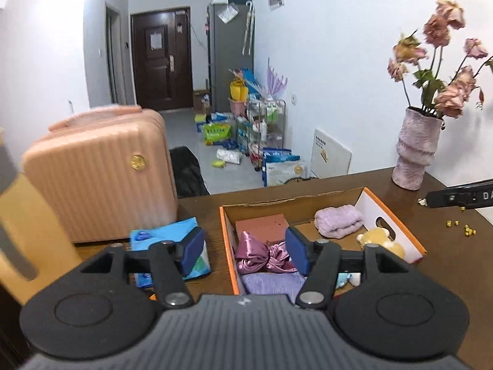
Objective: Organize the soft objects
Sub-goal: 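Raise both tools out of the box toward the remaining items, then lower both tools onto the blue milk carton and close on it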
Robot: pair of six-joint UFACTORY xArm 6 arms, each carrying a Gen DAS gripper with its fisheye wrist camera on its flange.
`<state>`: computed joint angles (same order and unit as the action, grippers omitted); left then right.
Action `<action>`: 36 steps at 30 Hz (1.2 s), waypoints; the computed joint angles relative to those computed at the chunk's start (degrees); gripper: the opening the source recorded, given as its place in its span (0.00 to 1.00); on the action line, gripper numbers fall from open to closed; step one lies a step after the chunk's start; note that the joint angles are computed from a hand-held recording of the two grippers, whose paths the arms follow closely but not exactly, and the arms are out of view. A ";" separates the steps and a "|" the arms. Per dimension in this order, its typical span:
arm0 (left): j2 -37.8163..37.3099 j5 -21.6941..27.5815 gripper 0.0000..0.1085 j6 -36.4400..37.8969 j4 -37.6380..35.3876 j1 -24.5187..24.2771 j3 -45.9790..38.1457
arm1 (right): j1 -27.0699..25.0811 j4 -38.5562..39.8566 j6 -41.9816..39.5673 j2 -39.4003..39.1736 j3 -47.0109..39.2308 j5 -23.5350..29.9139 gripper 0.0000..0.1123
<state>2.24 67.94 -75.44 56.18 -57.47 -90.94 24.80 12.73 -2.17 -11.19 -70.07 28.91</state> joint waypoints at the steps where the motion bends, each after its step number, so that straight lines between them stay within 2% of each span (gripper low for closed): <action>1: -0.49 1.50 0.63 -1.46 1.10 -1.65 0.19 | 0.00 -1.24 0.63 -2.75 2.81 -1.23 0.50; 2: -1.18 2.76 0.68 -3.54 2.47 -3.39 0.93 | 0.06 -2.06 0.84 -5.66 6.00 -2.78 0.50; 4: -2.27 7.00 0.70 -7.90 6.75 -8.33 3.03 | 0.65 -1.73 -0.64 -12.09 13.46 -6.89 0.52; 5: -2.09 10.36 0.74 -9.91 9.55 -11.70 3.89 | 1.26 -1.99 -1.14 -16.48 18.47 -9.47 0.55; 7: -2.13 14.11 0.78 -11.95 13.15 -17.52 6.40 | 2.91 -4.02 -0.72 -24.87 27.82 -14.07 0.59; 9: -1.38 17.83 0.80 -15.09 15.31 -23.09 7.96 | 4.49 -7.35 2.09 -33.28 36.38 -17.52 0.64; 12: 0.69 23.56 0.88 -22.39 16.98 -31.08 8.75 | 7.62 -14.86 10.28 -47.84 48.19 -17.69 0.67; 14: 1.44 25.45 0.90 -28.44 16.60 -35.29 9.65 | 10.18 -19.91 16.85 -58.25 54.81 -14.66 0.69; 16: 2.81 28.03 0.90 -31.89 15.11 -38.62 9.27 | 14.09 -26.59 25.72 -68.44 60.13 -9.40 0.71; 19: 7.56 35.48 0.90 -35.86 10.99 -43.08 4.55 | 24.25 -36.56 36.47 -83.42 65.50 3.12 0.71; 20: 8.27 36.30 0.91 -38.08 9.58 -44.06 3.89 | 28.73 -39.89 39.56 -87.98 66.53 8.34 0.71; 22: 6.96 33.82 0.91 -42.57 7.14 -45.03 5.52 | 35.96 -41.14 40.36 -95.91 67.76 17.97 0.71; 24: 6.38 32.84 0.91 -43.27 5.83 -45.26 6.25 | 41.27 -44.10 44.15 -98.32 67.17 24.25 0.71; 26: 7.50 34.24 0.91 -41.23 5.40 -44.85 4.85 | 40.48 -43.67 44.16 -98.38 67.16 23.93 0.71; 28: 7.69 34.29 0.91 -40.74 5.80 -44.39 4.70 | 37.61 -42.84 43.19 -96.84 67.24 21.24 0.71; 31: 7.23 31.56 0.91 -41.12 6.71 -43.13 5.68 | 33.39 -38.50 40.56 -96.10 68.27 17.94 0.71; 36: 6.09 24.52 0.90 -40.81 6.41 -38.59 8.17 | 21.87 -25.99 29.27 -89.92 69.07 9.10 0.70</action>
